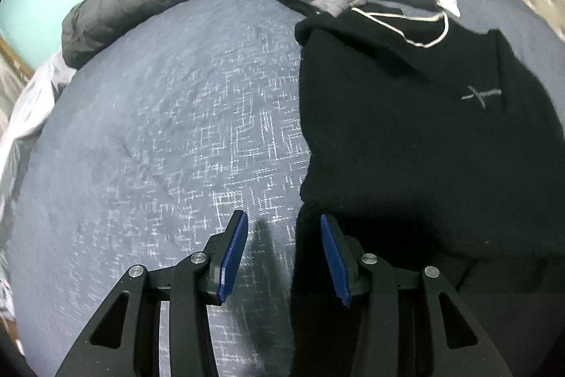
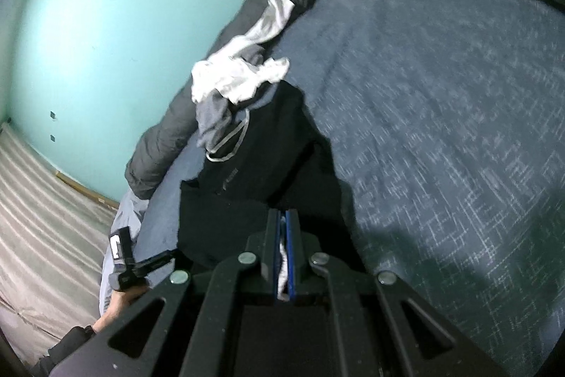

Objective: Fold clothes

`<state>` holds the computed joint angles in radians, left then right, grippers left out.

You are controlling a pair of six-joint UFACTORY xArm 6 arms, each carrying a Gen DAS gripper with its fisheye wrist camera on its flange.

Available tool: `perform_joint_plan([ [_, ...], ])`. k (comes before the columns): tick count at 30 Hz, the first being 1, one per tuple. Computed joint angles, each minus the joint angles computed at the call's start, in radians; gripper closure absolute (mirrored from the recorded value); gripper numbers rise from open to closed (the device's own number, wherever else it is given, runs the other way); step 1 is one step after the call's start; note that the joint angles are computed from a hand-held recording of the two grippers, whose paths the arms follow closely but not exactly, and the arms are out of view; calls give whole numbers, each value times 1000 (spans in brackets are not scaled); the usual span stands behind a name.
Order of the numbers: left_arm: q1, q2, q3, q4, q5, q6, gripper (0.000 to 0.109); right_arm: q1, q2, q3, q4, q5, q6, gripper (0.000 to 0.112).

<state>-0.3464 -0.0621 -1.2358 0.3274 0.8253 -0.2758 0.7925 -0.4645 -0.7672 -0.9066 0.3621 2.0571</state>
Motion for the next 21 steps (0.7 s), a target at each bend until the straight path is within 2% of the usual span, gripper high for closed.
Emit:
perform_joint_plan([
  [9,18,-56,62,22,-5,28,62,-17,56,22,129,-82,-75,108],
  [21,7,10,5,77,-6,95,62,-13,83,0,129,-81,-83,106],
])
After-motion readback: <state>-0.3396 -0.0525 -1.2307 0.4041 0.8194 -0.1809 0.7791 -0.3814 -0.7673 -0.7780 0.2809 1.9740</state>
